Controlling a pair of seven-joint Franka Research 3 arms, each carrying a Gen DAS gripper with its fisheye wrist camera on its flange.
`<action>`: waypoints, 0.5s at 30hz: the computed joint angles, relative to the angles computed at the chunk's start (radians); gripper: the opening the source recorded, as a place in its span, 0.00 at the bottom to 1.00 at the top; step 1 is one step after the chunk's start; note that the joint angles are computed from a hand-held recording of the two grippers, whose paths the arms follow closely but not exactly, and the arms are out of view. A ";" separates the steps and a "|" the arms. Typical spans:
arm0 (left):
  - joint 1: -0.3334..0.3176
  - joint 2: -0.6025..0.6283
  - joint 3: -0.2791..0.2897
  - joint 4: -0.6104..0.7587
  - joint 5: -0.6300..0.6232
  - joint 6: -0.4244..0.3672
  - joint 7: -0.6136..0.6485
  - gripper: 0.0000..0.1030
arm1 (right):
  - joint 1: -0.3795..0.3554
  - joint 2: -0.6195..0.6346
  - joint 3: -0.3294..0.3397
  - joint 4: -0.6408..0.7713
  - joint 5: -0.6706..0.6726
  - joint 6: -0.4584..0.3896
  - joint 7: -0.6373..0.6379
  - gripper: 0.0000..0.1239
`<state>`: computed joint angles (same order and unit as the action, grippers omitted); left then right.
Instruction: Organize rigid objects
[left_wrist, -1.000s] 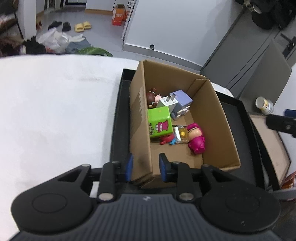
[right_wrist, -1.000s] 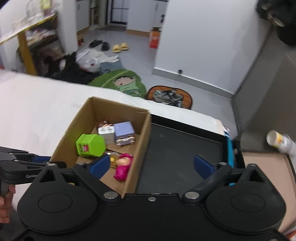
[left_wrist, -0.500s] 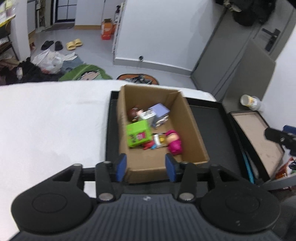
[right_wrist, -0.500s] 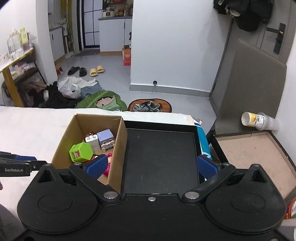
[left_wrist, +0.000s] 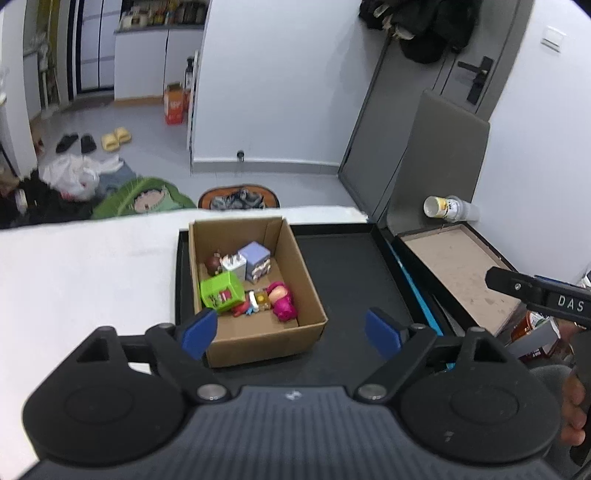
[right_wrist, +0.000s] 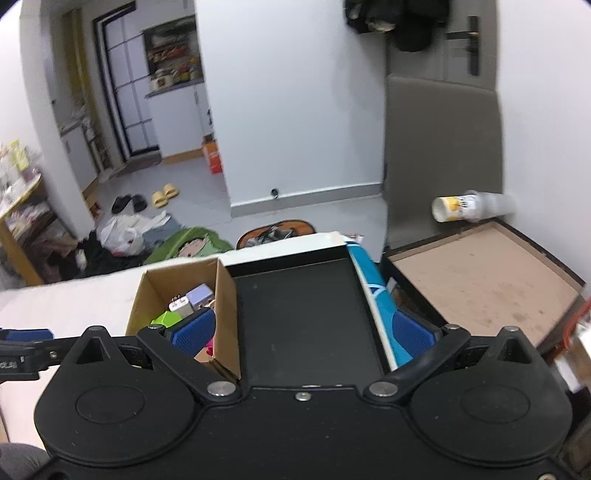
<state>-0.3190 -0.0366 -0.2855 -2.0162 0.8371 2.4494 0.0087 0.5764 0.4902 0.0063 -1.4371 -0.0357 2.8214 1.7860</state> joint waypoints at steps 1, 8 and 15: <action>-0.004 -0.009 -0.004 0.000 0.010 -0.008 -0.003 0.87 | 0.003 -0.018 -0.007 -0.028 -0.002 0.017 0.011 0.83; -0.030 -0.034 -0.034 0.019 0.009 -0.057 0.041 0.91 | 0.029 -0.120 -0.043 -0.183 -0.048 0.122 0.072 0.83; -0.071 -0.035 -0.067 0.048 0.017 -0.130 0.022 0.94 | 0.002 -0.192 -0.027 -0.288 -0.056 0.170 0.087 0.83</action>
